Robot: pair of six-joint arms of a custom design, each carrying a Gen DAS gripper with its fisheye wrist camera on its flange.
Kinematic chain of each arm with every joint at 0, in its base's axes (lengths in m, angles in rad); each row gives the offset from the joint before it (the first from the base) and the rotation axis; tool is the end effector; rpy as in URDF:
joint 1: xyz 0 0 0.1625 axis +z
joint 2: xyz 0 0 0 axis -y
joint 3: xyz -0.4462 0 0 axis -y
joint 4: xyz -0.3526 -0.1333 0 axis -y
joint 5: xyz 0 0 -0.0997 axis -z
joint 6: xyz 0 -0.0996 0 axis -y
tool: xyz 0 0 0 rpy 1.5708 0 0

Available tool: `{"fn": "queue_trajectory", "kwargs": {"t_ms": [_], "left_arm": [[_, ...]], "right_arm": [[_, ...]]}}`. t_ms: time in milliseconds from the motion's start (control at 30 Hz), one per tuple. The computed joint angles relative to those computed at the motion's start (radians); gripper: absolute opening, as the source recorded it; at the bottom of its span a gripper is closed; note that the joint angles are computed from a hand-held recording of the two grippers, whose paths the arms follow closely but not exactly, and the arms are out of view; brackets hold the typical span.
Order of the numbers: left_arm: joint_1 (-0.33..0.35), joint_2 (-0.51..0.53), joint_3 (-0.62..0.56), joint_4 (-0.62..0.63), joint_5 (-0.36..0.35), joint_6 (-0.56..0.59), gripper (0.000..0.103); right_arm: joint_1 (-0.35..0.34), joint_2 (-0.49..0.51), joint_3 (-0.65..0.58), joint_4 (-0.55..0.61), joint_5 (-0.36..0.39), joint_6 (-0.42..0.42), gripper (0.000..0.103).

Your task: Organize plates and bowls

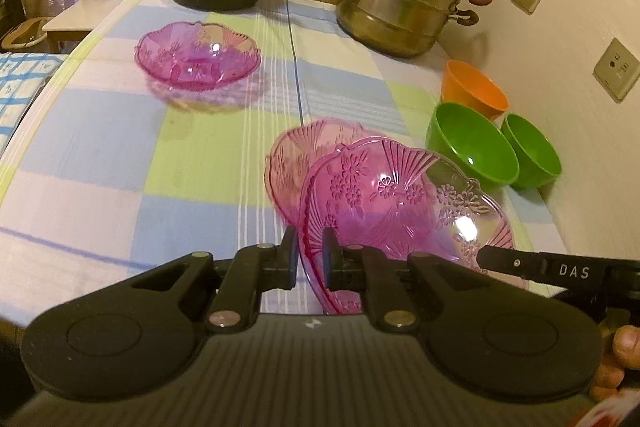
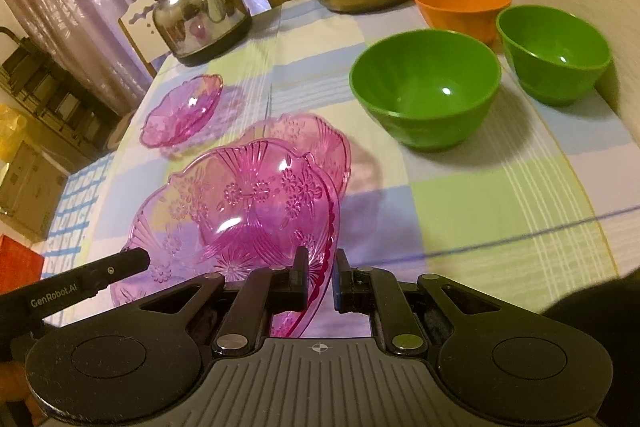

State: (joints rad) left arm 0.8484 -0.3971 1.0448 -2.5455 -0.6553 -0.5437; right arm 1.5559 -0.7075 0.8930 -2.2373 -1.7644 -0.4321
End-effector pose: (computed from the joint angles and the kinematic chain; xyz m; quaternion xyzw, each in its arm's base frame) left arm -0.3740 -0.7455 0.0969 0.0073 0.8880 -0.3757 0.2652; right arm 0.1019 -0.8209 0.3469 0.1777 -0.9505 0.2104 0.1441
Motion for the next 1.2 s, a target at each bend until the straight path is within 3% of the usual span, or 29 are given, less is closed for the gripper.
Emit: {"fn": "queue_trajectory", "kwargs": {"t_ms": [367, 667, 933, 1200], "left_arm": [[0.077, 0.093, -0.220, 0.046, -0.028, 0.145, 0.010], [0.124, 0.160, -0.351, 0.083, -0.067, 0.239, 0.010], [0.130, 0.188, -0.387, 0.087, -0.052, 0.299, 0.011], [0.131, 0.206, -0.402, 0.075, -0.031, 0.358, 0.013]], "right_arm": [[0.012, 0.173, -0.263, 0.088, -0.017, 0.015, 0.012], [0.019, 0.289, -0.433, 0.120, -0.068, -0.031, 0.013], [0.025, 0.311, -0.434, 0.074, -0.107, -0.098, 0.015], [0.028, 0.298, -0.361, -0.027, -0.120, -0.187, 0.017]]}}
